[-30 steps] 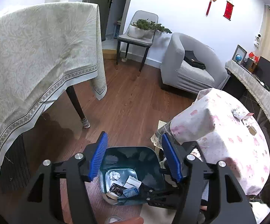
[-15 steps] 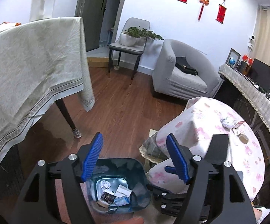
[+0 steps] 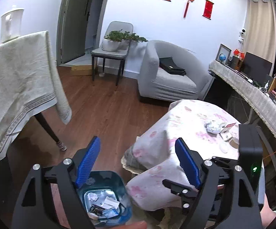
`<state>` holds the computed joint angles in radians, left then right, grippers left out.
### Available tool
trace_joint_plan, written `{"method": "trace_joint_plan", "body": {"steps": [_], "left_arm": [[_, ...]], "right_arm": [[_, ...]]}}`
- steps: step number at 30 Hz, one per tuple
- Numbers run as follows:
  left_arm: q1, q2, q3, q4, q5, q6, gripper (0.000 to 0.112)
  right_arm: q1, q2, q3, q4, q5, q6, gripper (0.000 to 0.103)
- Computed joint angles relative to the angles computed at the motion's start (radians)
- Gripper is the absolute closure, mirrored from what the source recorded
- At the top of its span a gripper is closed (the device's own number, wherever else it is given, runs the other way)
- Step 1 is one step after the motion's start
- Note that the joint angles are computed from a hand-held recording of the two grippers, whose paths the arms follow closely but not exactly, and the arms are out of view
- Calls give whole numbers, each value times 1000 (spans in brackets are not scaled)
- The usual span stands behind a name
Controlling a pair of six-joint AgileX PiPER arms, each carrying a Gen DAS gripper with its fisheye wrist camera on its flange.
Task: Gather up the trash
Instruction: 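Move both grippers back over the table toward the foil ball and SanDisk packaging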
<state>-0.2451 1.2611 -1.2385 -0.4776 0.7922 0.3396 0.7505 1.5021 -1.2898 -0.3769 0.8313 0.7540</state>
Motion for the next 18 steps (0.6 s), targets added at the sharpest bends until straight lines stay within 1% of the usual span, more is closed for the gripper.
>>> {"method": "trace_joint_plan", "body": {"steps": [7, 12, 15, 18], "left_arm": [[-164, 32, -24, 107, -57, -134, 28], [-249, 58, -38, 160, -85, -199, 26], [-309, 86, -54, 206, -105, -252, 26], [-362, 117, -75, 243, -121, -297, 26]], "right_arm": [[-40, -137, 94, -74, 53, 42, 48], [-89, -223, 160, -88, 73, 46, 48], [-124, -273, 198, -93, 79, 41, 41], [-174, -330, 230, -89, 88, 18, 40]]}}
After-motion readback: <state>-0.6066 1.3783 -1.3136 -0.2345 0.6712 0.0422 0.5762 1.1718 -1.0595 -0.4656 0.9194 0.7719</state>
